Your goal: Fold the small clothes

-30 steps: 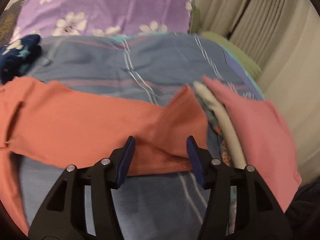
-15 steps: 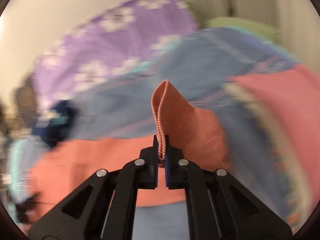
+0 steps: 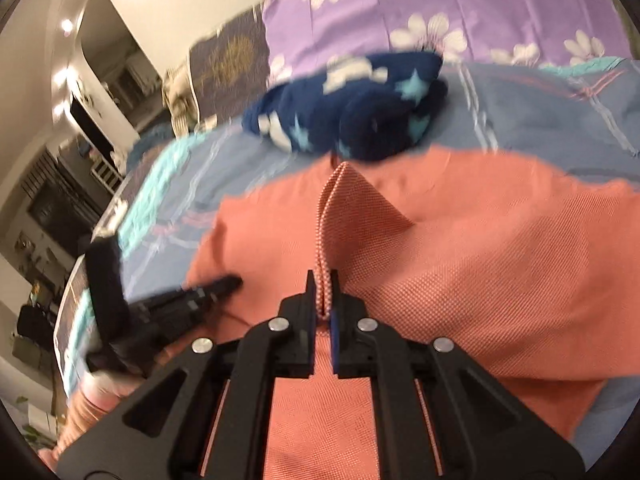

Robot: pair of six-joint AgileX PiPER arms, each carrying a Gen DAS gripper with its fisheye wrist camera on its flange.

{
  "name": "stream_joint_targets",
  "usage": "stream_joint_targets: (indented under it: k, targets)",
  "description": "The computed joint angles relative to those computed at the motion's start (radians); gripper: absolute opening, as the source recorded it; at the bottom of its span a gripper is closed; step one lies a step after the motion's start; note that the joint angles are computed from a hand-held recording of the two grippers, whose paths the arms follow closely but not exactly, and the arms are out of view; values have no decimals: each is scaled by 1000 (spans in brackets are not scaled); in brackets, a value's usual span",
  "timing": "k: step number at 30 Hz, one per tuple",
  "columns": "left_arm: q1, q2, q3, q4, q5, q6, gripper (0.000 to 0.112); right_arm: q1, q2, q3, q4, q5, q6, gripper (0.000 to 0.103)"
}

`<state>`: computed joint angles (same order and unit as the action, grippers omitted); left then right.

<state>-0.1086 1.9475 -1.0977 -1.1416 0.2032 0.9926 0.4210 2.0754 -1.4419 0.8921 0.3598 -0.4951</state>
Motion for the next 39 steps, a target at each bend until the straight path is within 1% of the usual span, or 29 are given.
stream_joint_targets:
  k: [2,3,4,5,7,8,9,10,11,12,14,16,17,18,19,20,21,22,24,26,27,29,31,34,35,37,38,39]
  targets:
    - [-3,-4,3,-11,-4,14,7,-5,24,2,38,4,-29,6]
    - [-4,-10,8,-40,-2,48,13,-11,31,14,96,3,-79,6]
    - [-12,-20,12,-31,-4,43,19,-15,36,22,140,1,-120,6]
    - [-16,-30,10,-5,6,19,22,-17,35,43,213,-4,-188,6]
    - [-11,-40,-9,-45,109,48,30,-28,38,62,322,1,-297,6]
    - [-8,-38,-27,-65,175,63,32,-34,36,79,378,3,-355,6]
    - [-16,-30,-58,-64,243,55,44,-37,31,87,406,7,-382,6]
    - [-26,-22,-83,-56,273,37,56,-40,29,97,442,11,-418,6]
    - [-42,-8,-118,-39,299,4,59,-44,27,108,484,15,-461,6]
    - [-56,6,-150,-9,313,-40,61,-46,25,118,519,20,-497,7]
    - [-100,59,-262,136,339,-219,65,-54,26,134,589,33,-566,7]
    - [-144,125,-370,312,335,-419,65,-62,29,138,626,50,-599,7]
    - [-159,164,-427,391,350,-518,65,-64,29,141,638,55,-610,7]
    - [-166,187,-462,430,368,-577,64,-66,29,143,648,61,-619,7]
    - [-172,214,-498,445,387,-614,52,-68,29,145,659,68,-631,7]
    - [-176,227,-517,452,396,-629,37,-70,30,146,665,71,-638,7]
    - [-178,247,-546,449,421,-636,6,-70,30,146,669,76,-643,7]
    - [-180,255,-562,446,430,-639,3,-70,29,147,669,77,-645,8]
    - [-197,242,-557,477,399,-650,3,-68,19,158,702,75,-683,9]
    - [-207,205,-525,482,368,-629,3,-66,1,183,769,68,-753,11]
    - [-212,178,-508,492,351,-625,3,-65,-9,195,797,62,-780,20]
    - [-202,138,-491,501,343,-615,3,-62,-42,222,834,44,-820,24]
    - [-179,99,-478,499,347,-603,3,-64,-77,242,818,35,-819,24]
    - [-131,38,-449,501,350,-586,3,-83,-121,255,661,45,-679,25]
    - [-112,17,-438,503,351,-582,3,-91,-135,264,597,36,-630,25]
    - [-70,-19,-420,509,359,-573,3,-88,-152,276,426,-30,-495,27]
    - [-56,-28,-417,518,362,-576,3,-87,-152,289,345,-82,-432,27]
    - [-40,-36,-415,528,366,-580,3,-97,-143,296,305,-96,-394,24]
